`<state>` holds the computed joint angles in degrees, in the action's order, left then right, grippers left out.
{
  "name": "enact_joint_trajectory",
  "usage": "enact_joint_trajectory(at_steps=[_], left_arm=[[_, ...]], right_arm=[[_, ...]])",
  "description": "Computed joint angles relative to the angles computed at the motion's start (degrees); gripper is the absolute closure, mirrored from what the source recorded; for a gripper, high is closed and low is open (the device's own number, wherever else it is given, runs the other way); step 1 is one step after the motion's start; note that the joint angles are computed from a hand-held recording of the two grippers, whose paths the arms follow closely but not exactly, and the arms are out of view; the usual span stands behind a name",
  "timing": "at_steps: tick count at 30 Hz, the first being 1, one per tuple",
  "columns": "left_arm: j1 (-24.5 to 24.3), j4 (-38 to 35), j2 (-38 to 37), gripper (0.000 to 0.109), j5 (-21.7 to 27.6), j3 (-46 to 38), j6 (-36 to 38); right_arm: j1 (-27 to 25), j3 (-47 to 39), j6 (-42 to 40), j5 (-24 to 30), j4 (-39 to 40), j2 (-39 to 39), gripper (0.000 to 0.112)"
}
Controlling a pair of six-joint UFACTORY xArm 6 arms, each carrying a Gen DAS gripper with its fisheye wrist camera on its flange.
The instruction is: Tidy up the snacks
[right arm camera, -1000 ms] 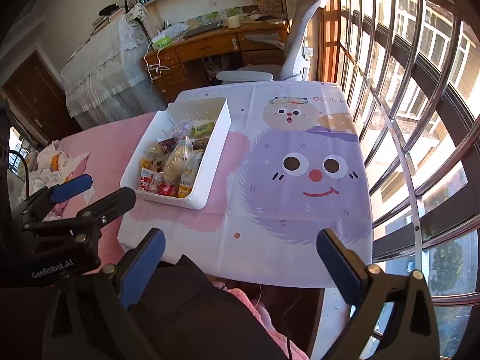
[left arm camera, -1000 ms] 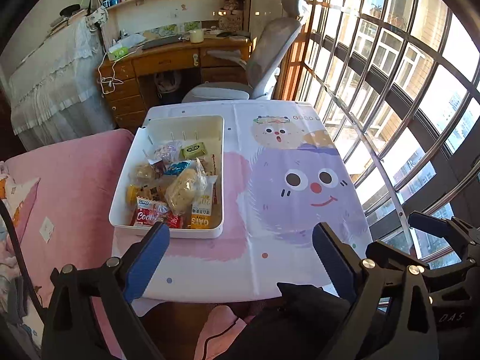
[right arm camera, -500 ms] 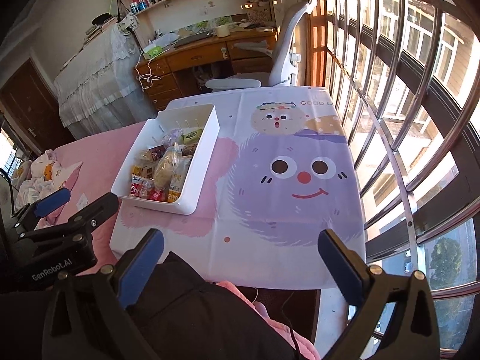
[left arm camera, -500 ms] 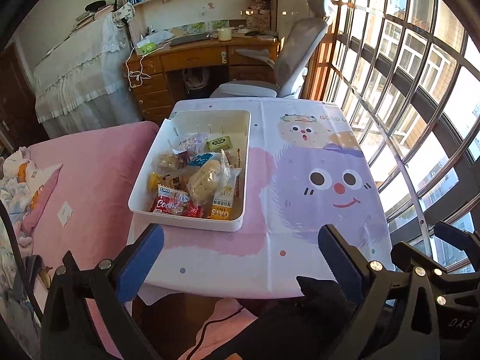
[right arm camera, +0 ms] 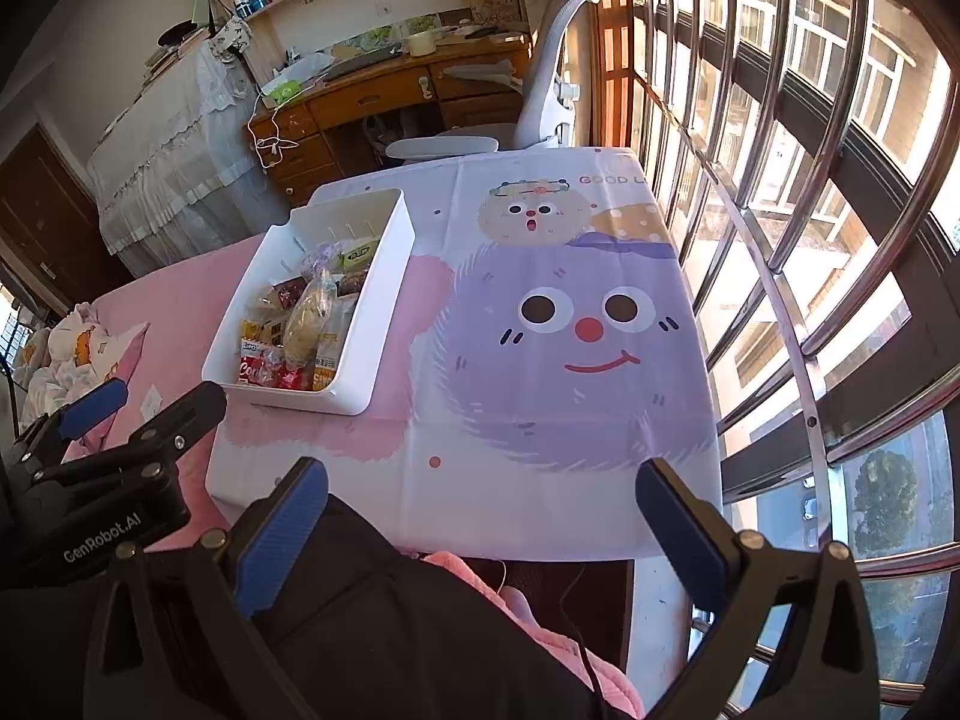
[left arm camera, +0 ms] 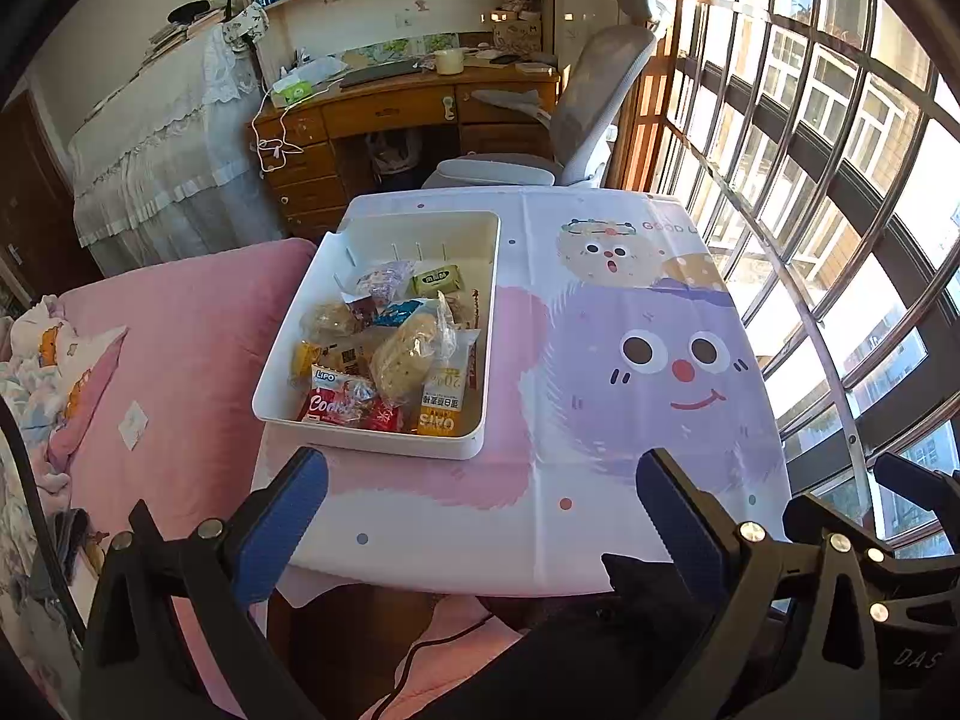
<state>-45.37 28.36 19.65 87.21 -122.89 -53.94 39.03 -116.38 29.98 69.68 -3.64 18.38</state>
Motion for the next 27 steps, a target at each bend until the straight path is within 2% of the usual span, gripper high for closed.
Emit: enact_joint_trajectory(at_steps=[27], left_arm=[[0.41, -0.15, 2.34, 0.006, -0.24, -2.57, 0.67]], right_arm=[[-1.17, -2.08, -1.56, 0.95, 1.17, 1.91, 0.009]])
